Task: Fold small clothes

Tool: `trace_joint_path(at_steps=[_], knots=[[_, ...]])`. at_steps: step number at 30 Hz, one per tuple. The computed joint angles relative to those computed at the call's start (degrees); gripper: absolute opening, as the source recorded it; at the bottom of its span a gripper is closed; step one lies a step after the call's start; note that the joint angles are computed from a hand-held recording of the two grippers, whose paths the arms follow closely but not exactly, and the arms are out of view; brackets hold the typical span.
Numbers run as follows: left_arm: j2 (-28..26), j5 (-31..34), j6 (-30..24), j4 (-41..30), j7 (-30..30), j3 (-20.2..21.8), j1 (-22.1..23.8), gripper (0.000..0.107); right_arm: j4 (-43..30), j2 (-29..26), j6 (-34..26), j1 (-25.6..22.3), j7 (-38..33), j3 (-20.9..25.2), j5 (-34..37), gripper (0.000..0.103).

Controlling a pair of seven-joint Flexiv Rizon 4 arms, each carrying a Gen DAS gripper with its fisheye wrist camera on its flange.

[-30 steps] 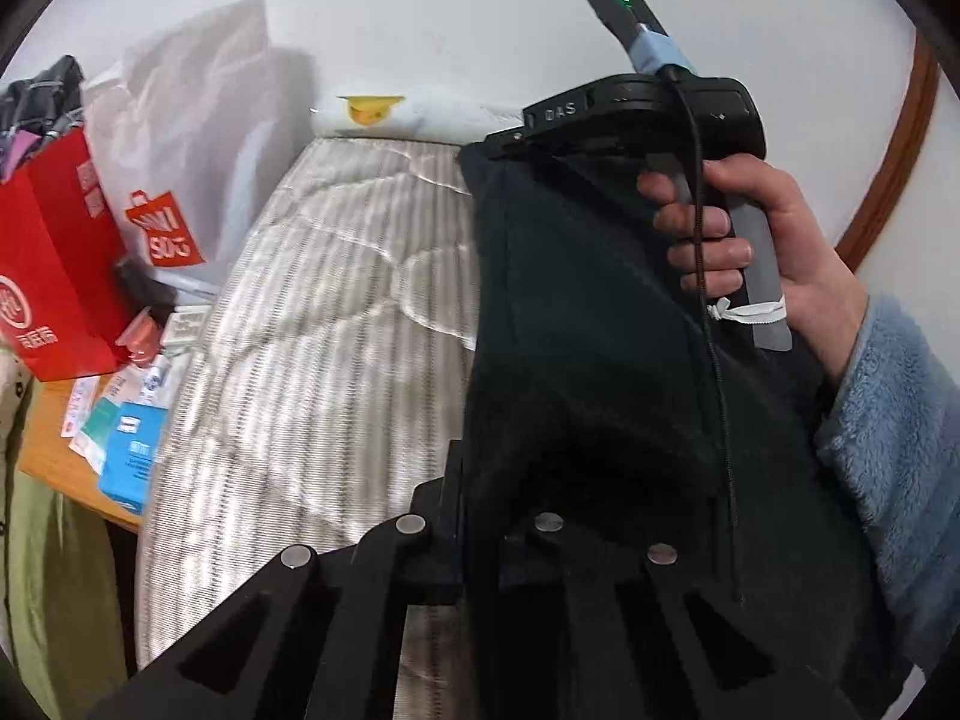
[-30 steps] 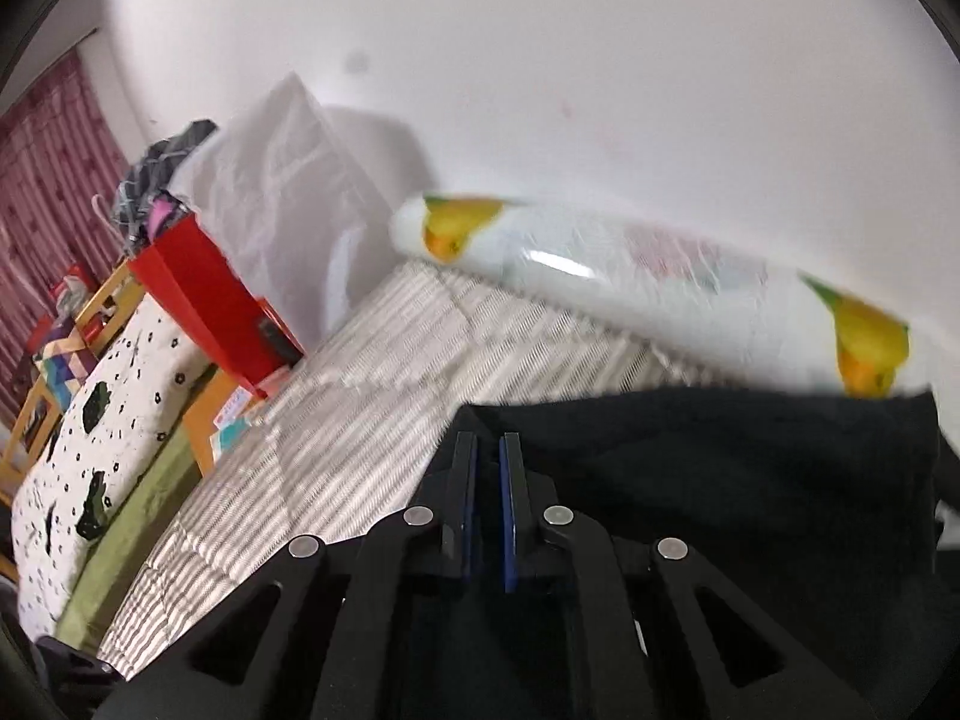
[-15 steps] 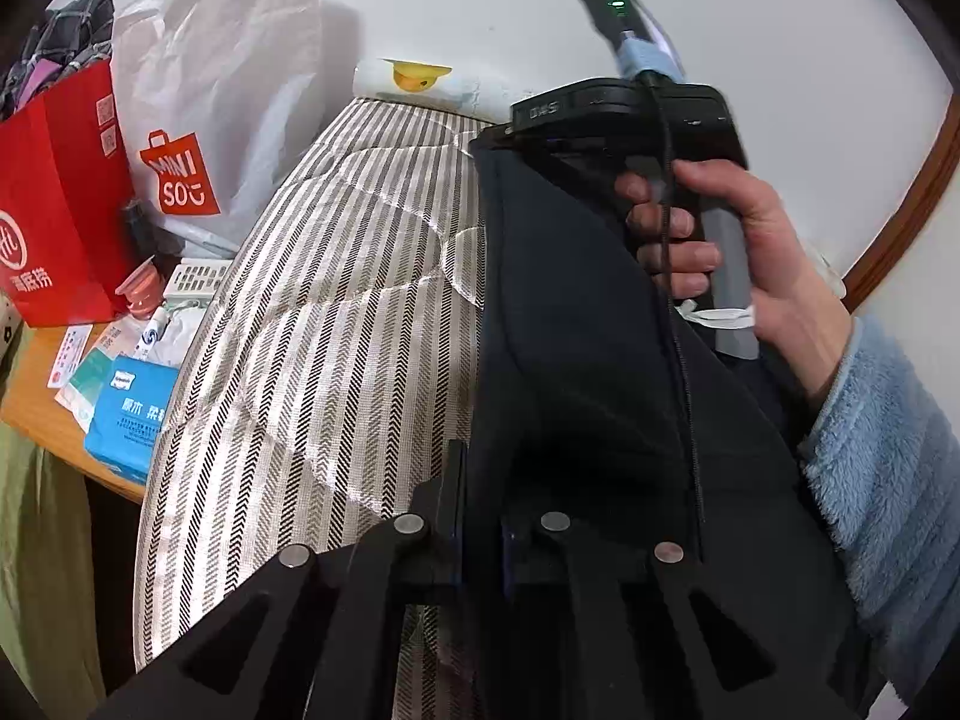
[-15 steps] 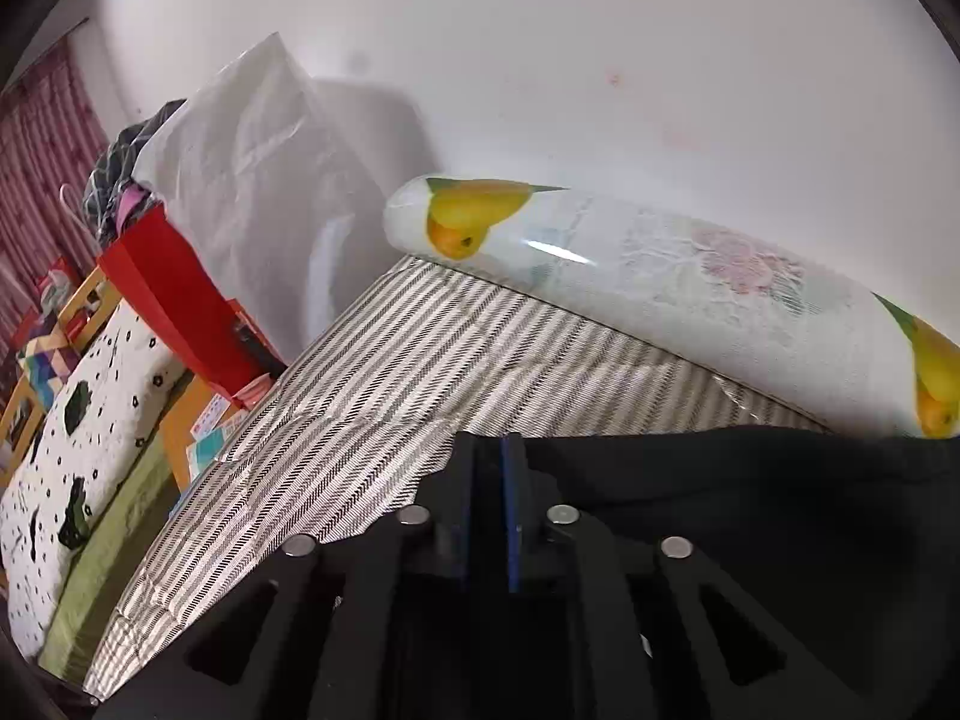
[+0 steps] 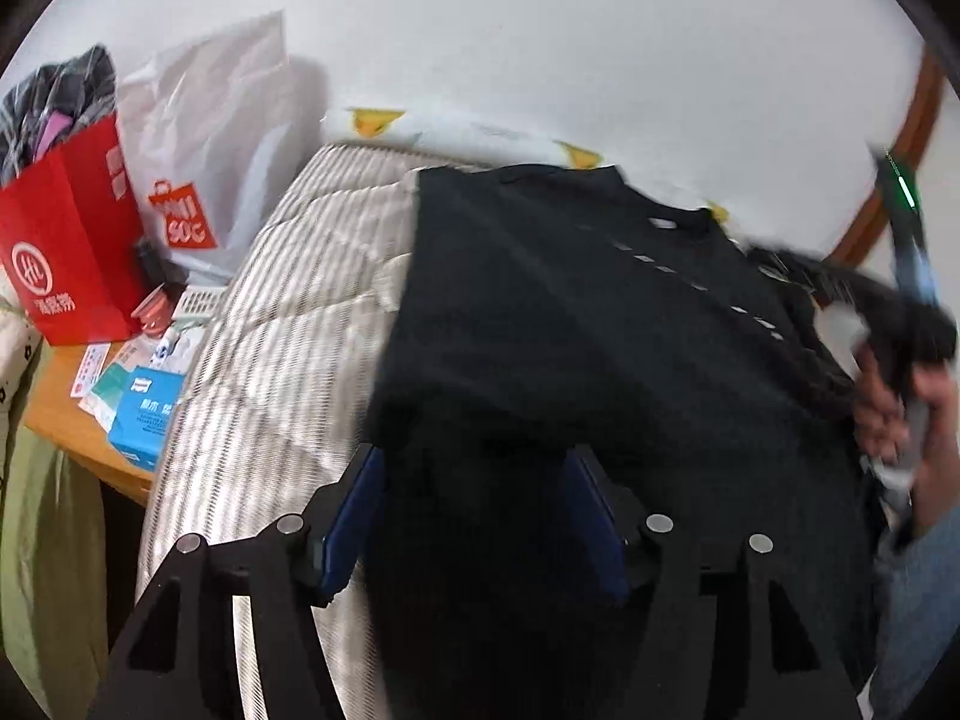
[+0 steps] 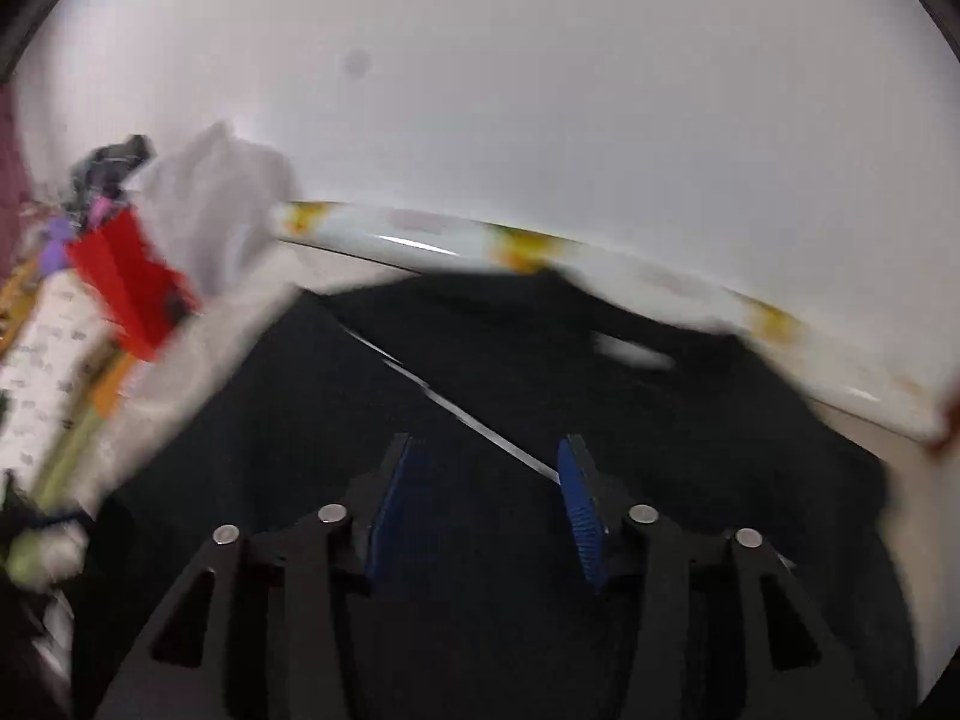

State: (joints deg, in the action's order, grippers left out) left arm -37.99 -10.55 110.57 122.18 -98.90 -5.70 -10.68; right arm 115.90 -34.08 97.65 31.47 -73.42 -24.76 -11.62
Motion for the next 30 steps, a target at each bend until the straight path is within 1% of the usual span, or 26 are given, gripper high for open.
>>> trace_joint_path(at_steps=[1,2,4,5,6,7,8,9,10,11,12,13,15,16,17,18,19,20,21,22,23,24,25,26,28,30], knots=[[0.54,-0.31,-0.03,0.07,-0.22,0.0,-0.88,0.061,4.15,1.84,1.38,3.68,-3.53,-4.67,4.88,0.05],[0.88,-0.61,-0.04,0.0,-0.33,0.2,-1.78,0.061,8.1,3.46,2.75,7.68,-9.11,-9.33,12.18,0.05],[1.48,-1.48,-0.11,-0.12,-0.28,1.29,-4.15,0.062,13.51,4.51,4.29,15.01,-16.66,-18.67,21.83,0.051],[1.76,-2.21,-0.11,-0.17,-0.15,2.3,-5.92,0.065,17.57,5.1,6.21,17.27,-17.53,-23.33,22.31,0.053],[1.87,-3.44,-0.41,-0.44,0.15,3.9,-8.37,0.066,21.02,5.74,7.64,17.98,-15.46,-27.13,19.07,0.054],[1.87,-4.73,-0.89,-0.73,0.44,5.37,-10.49,0.066,24.39,5.96,9.51,18.03,-12.02,-30.57,14.27,0.054],[1.84,-6.14,-1.79,-1.13,0.74,6.77,-12.7,0.066,26.93,5.94,10.77,17.47,-11.61,-32.81,13.2,0.054],[1.87,-6.76,-2.21,-1.24,0.83,7.08,-13.62,0.066,27.85,6.03,11.19,16.27,-12.28,-33.19,13.27,0.054],[1.81,-7.31,-2.61,-1.41,0.86,7.34,-14.44,0.066,28.86,6.71,11.51,14.19,-13.95,-32.41,14.24,0.054],[1.65,-8.61,-3.54,-1.87,0.83,8.62,-16.49,0.066,30.05,8.44,11.75,10.51,-15.04,-30.12,13.98,0.054],[1.53,-9.56,-4.31,-2.25,0.77,9.67,-18.04,0.066,30.44,9.32,12.13,7.89,-15.75,-27.93,14.06,0.054],[1.42,-10.21,-5.22,-2.72,0.69,10.29,-19.17,0.066,30.96,9.97,13.54,3.89,-16.29,-24.65,13.95,0.054],[1.28,-10.68,-6.39,-3.31,0.39,10.99,-20.54,0.066,31.02,9.77,16.04,-1.25,-16.61,-19.5,14.48,0.054],[1.19,-11.14,-7.35,-3.79,0.27,12.27,-22.08,0.066,30.56,9.72,17.02,-4.41,-16.39,-15.88,14.48,0.054],[1.03,-11.84,-8.6,-4.45,0.06,14.78,-24.86,0.066,30.21,10.27,17.52,-7.35,-16.07,-12.69,13.64,0.054],[0.9,-12.0,-9.37,-4.87,-0.26,16.57,-26.7,0.066,30.45,10.21,19.02,-9.6,-12.94,-11.36,9.07,0.054],[0.79,-11.97,-9.91,-5.18,-0.68,18.03,-28.18,0.066,29.82,9.37,20.3,-10.25,-12.4,-9.75,8.23,0.054],[0.76,-11.88,-10.45,-5.39,-1.13,19.76,-29.88,0.066,28.42,7.75,21.16,-9.29,-14.13,-9.21,10.63,0.054],[0.76,-11.7,-10.93,-5.48,-1.65,21.06,-31.04,0.066,26.54,6.35,20.36,-6.74,-17.97,-8.66,16.76,0.054],[0.85,-11.44,-11.33,-5.41,-2.22,22.1,-31.9,0.066,24.5,4.14,19.16,-4.15,-19.25,-9.97,19.99,0.053],[0.93,-11.2,-11.73,-5.32,-2.9,23.11,-32.67,0.066,23.03,1.62,17.71,-1.0,-18.93,-13.02,21.54,0.041],[1.06,-10.74,-11.85,-5.15,-3.44,23.42,-32.76,0.066,20.99,-0.56,15.99,0.55,-19.48,-14.37,23.84,0.025],[1.11,-10.35,-12.08,-5.06,-3.99,23.82,-32.93,0.066,20.4,-1.14,15.57,0.51,-18.67,-14.66,23.14,0.006],[1.1,-9.96,-12.38,-4.98,-4.5,24.19,-33.0,0.066,19.5,-0.9,14.71,-0.22,-19.69,-13.71,24.36,0.005],[0.92,-9.3,-13.27,-5.07,-5.73,25.05,-33.23,0.066,19.04,1.0,16.39,-4.91,-20.91,-9.74,23.86,0.004],[1.12,-8.33,-13.56,-4.77,-6.83,24.1,-31.72,0.066,19.29,1.43,18.44,-6.02,-22.41,-9.85,26.1,0.004]])
